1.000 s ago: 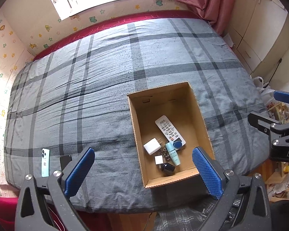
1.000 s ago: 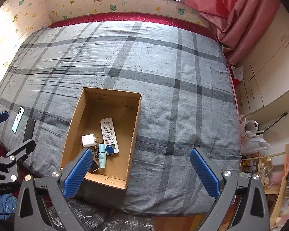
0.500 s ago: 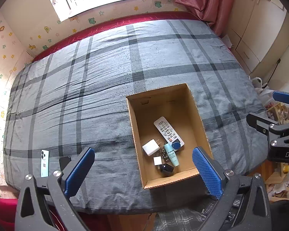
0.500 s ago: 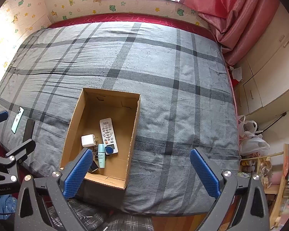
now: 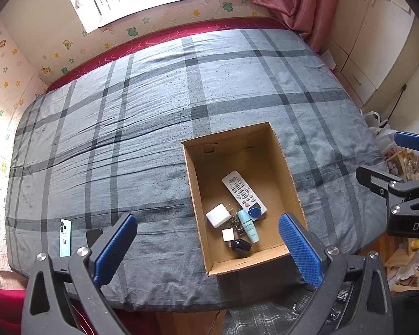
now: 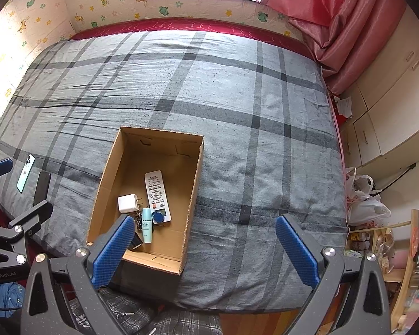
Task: Organize rigid objects
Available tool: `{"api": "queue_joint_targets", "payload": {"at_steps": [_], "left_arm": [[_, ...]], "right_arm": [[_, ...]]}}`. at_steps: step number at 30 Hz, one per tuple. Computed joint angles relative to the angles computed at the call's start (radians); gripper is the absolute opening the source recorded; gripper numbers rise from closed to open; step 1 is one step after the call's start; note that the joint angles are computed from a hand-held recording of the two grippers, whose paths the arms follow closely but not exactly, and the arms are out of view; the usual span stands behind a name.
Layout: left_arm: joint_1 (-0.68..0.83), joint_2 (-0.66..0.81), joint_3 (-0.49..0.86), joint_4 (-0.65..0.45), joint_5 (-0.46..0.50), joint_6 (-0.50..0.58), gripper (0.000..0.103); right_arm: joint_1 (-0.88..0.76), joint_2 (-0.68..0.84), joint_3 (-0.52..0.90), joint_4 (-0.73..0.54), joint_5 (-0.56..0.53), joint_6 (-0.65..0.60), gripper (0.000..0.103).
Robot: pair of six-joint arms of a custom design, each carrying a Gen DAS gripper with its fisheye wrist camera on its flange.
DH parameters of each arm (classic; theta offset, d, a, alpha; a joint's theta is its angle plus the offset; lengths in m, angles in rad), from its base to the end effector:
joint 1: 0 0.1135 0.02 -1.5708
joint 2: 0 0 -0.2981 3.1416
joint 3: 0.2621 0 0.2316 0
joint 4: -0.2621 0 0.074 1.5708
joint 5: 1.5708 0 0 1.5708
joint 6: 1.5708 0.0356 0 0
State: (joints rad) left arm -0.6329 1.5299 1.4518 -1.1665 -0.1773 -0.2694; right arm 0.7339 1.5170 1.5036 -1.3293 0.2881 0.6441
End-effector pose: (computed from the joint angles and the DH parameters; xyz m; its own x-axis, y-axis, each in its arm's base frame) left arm 0.2218 -0.1549 0.3504 -0.8791 0.3200 -0.3534 0.3140 0.9464 0.0758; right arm 0.1946 0.1619 0.3628 -0.9354 -0.0683 -0.3470 -0.0410 0.9955 -0.0855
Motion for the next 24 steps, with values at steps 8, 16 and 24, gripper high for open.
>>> {"api": "queue_joint_targets", "payload": {"at_steps": [8, 16, 24], "left_arm": [[-0.005, 0.009, 0.01, -0.009, -0.002, 0.0, 0.103], [-0.005, 0.017, 0.017, -0.008, -0.003, -0.007, 0.103], [-0.007, 0.05, 0.046, -0.018, -0.001, -0.014, 0.103]], "right_arm": [[-0.007, 0.003, 0.0, 0.009, -0.009, -0.004, 0.103], [-0.018, 0.0, -0.02, 0.035, -0.026, -0.018, 0.103], [-0.055, -0.022, -0.062, 0.079, -0.059, -0.046, 0.103]]}}
